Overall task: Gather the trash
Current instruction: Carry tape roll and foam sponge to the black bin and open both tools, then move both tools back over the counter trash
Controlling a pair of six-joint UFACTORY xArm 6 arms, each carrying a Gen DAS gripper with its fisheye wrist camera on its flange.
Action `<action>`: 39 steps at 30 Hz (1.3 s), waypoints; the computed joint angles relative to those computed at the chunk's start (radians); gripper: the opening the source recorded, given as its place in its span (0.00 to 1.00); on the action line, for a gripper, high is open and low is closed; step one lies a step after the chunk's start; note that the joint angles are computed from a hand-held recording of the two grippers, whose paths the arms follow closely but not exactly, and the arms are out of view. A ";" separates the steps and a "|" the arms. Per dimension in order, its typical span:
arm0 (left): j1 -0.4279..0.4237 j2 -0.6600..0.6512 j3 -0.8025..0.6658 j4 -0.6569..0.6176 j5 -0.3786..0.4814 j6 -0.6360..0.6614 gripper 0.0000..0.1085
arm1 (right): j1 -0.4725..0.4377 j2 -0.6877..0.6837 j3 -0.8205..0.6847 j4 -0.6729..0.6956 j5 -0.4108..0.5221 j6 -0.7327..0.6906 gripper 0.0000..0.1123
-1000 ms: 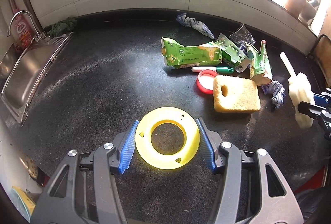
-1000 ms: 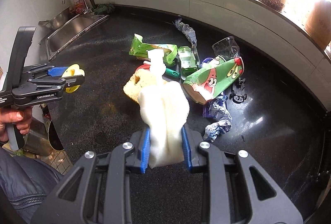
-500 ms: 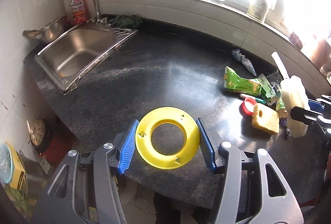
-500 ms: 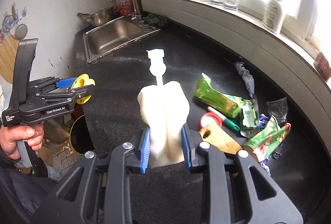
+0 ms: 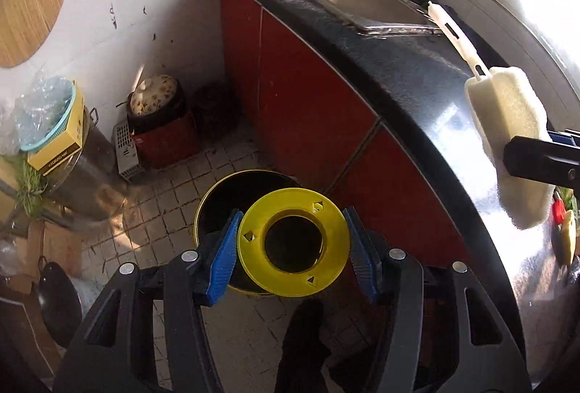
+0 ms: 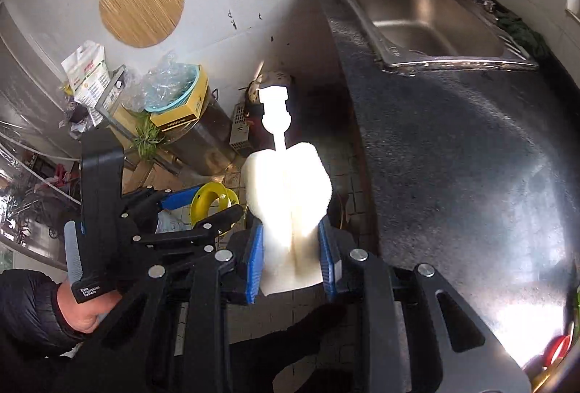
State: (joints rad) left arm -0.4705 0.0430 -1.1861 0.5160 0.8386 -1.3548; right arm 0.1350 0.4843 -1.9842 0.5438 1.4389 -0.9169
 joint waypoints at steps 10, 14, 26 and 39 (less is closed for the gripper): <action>0.152 0.043 0.307 0.003 -0.414 -0.153 0.50 | 0.170 0.262 -0.117 -0.146 -0.033 0.161 0.24; 0.174 0.105 0.302 -0.022 -0.472 -0.130 0.50 | 0.194 0.350 -0.209 -0.179 -0.017 0.197 0.24; 0.168 0.072 0.289 -0.039 -0.418 -0.127 0.81 | 0.152 0.290 -0.224 -0.109 0.027 0.147 0.70; -0.007 0.050 -0.133 -0.045 -0.001 0.162 0.89 | -0.161 -0.030 -0.111 0.029 0.019 0.051 0.84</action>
State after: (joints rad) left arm -0.4774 0.0932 -1.3187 0.4708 0.8372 -1.1923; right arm -0.0262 0.4545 -2.0953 0.5730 1.4581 -0.8659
